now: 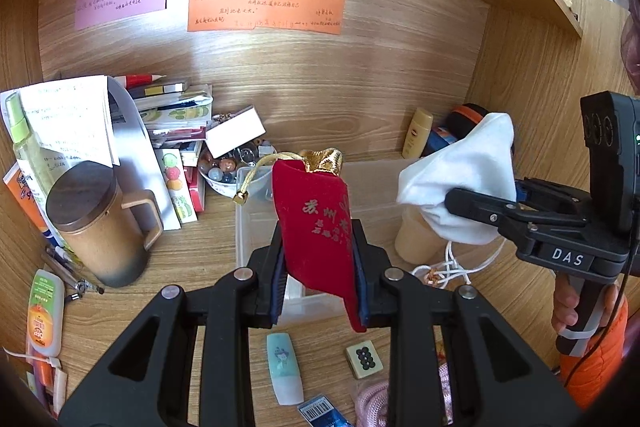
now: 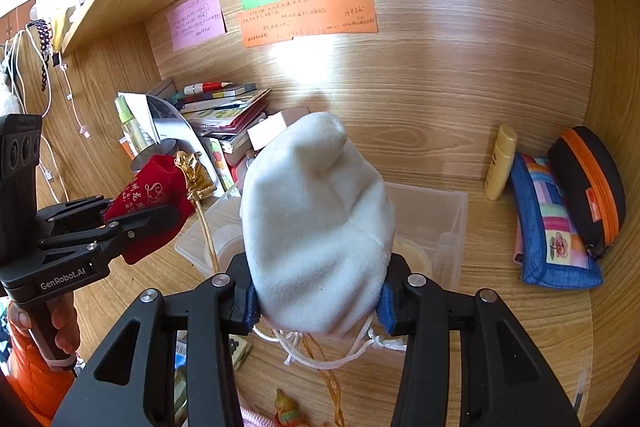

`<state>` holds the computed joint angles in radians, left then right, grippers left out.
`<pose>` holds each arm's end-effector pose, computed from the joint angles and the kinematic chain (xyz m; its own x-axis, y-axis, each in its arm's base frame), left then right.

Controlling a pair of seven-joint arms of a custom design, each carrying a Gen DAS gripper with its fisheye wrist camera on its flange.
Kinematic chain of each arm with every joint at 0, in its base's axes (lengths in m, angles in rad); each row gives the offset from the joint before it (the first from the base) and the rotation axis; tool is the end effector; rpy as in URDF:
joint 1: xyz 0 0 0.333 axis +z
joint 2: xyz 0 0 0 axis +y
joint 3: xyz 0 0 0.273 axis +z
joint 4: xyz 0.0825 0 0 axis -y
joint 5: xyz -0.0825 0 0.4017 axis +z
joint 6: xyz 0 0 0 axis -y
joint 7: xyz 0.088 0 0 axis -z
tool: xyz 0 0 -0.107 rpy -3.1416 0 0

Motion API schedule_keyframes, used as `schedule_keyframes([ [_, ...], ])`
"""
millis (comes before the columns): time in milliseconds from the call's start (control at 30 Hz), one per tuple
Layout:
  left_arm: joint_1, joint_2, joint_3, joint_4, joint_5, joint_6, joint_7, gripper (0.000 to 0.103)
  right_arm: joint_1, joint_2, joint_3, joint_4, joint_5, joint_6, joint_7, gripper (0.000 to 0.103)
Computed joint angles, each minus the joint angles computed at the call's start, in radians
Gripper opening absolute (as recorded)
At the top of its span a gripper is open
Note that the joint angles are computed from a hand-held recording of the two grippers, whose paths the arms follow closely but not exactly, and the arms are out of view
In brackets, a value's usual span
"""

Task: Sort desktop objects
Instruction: 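Lift and carry the red pouch and white cloth bag over the clear box with both grippers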

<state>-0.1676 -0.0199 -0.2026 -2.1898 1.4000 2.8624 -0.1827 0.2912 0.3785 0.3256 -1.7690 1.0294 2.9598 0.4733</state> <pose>0.5076 -0.2554 0.3848 0.0613 -0.9904 0.1240 -0.5772 -0.1365 -0.8051 0.5975 0.3285 0.3745 0.6857 -0.7122 -0.1502 -0.5055 -0.3175 -0.8023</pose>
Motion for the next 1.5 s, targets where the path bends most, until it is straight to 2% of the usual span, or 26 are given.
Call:
schedule_keyframes([
  [433,0.010,0.045,0.022,0.040,-0.013,0.030,0.048,0.027,0.037,0.099,-0.028,0.108,-0.186,-0.030,0.166,0.041],
  [900,-0.004,0.138,0.064,0.085,-0.121,0.075,0.166,0.027,0.066,0.206,-0.055,0.221,-0.401,-0.090,0.363,0.041],
  [1300,-0.028,0.210,0.097,0.125,-0.271,0.092,0.317,0.027,0.074,0.269,-0.067,0.290,-0.491,-0.140,0.427,0.041],
  [1500,-0.049,0.238,0.114,0.146,-0.330,0.087,0.375,0.027,0.077,0.278,-0.067,0.299,-0.514,-0.132,0.433,0.041],
])
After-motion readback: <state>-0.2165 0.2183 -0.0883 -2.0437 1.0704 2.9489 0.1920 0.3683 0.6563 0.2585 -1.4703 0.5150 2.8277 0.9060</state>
